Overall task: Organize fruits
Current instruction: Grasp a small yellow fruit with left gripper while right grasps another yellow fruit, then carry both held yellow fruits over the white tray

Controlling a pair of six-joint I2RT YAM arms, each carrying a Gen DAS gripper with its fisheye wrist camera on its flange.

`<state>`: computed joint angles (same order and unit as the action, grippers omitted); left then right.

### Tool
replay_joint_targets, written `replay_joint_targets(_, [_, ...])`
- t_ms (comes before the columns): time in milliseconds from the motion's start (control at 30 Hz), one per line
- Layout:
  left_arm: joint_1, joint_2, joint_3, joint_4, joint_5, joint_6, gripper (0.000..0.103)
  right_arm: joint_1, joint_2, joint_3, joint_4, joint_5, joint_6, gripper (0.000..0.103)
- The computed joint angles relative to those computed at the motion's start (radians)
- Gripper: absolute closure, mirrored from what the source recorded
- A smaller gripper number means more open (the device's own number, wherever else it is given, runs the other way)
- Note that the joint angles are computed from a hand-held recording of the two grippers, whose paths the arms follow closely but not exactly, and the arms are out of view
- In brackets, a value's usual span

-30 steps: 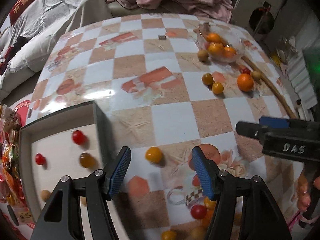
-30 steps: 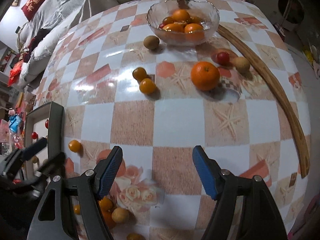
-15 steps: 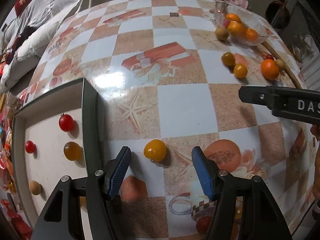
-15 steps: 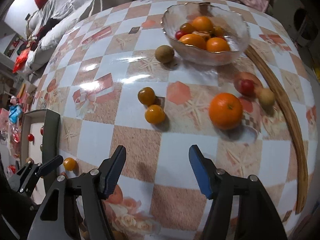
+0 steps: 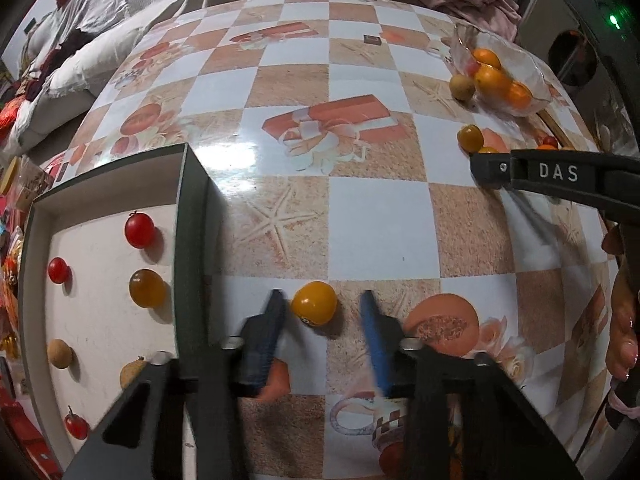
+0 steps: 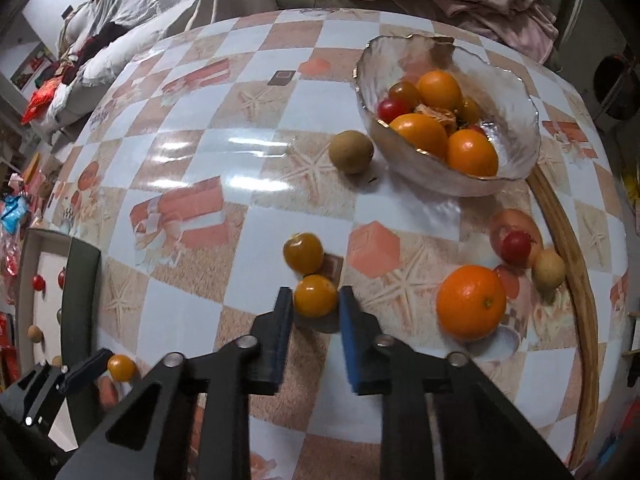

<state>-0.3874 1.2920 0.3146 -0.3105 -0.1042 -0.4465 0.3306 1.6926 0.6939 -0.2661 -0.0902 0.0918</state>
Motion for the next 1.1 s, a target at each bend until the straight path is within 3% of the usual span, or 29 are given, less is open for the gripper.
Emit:
replay_joint_targets(67, [0.035,-0.026,-0.011,-0.001,0.026,0.005,0.081,-0.008,-0.006,-0.005,0.0,-0.011,-0.01,0.079])
replay_joint_targets(233, [0.089,-0.089,-0.036,-0.017,0.09,0.024,0.081,-0.025,-0.062,-0.052,-0.012,-0.052,-0.022,0.079])
replay_joint_targets(533, [0.081,-0.113,-0.017,-0.067,0.103,0.045,0.081,-0.058,-0.224,-0.154,-0.081,-0.12,-0.009,0.079])
replay_joint_targets(833, [0.08,-0.275,0.004,-0.209,0.109,0.066,0.081,-0.036,-0.354,-0.177,-0.193,-0.12,0.005,0.079])
replay_joint_targets(1100, [0.217,-0.469,0.005,-0.376,0.153,0.177,0.081,0.043,-0.422,-0.176,-0.256,-0.099,0.055,0.079])
